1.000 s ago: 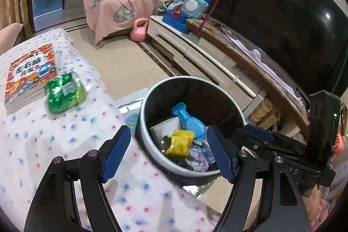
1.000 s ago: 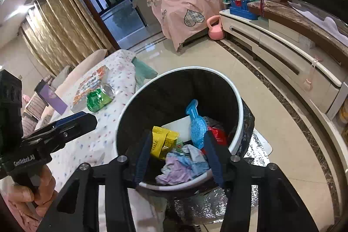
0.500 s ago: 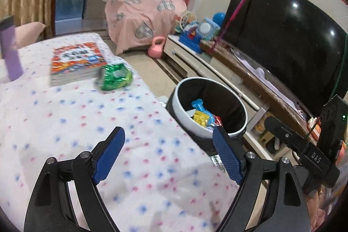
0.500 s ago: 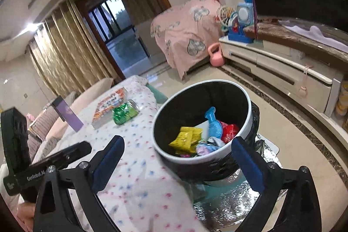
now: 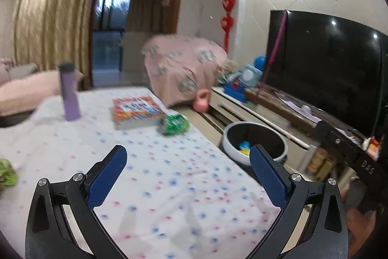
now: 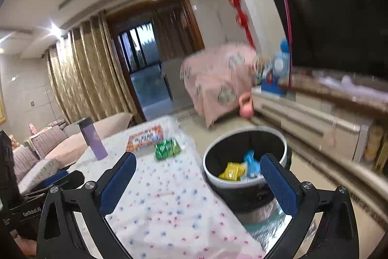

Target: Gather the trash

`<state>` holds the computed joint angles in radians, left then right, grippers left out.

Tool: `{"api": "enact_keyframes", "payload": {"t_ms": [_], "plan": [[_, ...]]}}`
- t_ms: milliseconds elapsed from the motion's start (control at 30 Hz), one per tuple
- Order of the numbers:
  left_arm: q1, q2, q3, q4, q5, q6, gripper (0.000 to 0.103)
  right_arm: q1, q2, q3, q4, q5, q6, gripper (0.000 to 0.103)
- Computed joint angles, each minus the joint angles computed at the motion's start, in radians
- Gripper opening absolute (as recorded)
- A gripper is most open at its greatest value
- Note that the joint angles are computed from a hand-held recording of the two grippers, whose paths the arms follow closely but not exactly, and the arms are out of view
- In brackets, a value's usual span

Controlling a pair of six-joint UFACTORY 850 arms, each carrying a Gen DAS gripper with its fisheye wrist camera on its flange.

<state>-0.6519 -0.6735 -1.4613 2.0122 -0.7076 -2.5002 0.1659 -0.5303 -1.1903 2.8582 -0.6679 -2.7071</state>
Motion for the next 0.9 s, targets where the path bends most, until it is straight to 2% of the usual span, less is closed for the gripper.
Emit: {"api": "enact_keyframes", "payload": {"t_ms": [67,200,400,900], "plan": [[-0.013,-0.002,0.018,-0.03,-0.064,0.015,0.103,0.012,0.004,0.029,0.064,-0.056,-0.061,0.103],[-0.015,-0.006,0.035,-0.053,-0.092,0.018,0.103,0.029,-0.006,0.063,0.124,-0.134,-0.139,0.103],[-0.024,-0.017,0.039,-0.088,-0.134,0.054,0.103,0.051,-0.007,0.078,0.173,-0.139,-0.236,0.103],[-0.034,-0.019,0.048,-0.104,-0.17,0.067,0.103,0.058,-0.006,0.083,0.153,-0.124,-0.221,0.103]]}}
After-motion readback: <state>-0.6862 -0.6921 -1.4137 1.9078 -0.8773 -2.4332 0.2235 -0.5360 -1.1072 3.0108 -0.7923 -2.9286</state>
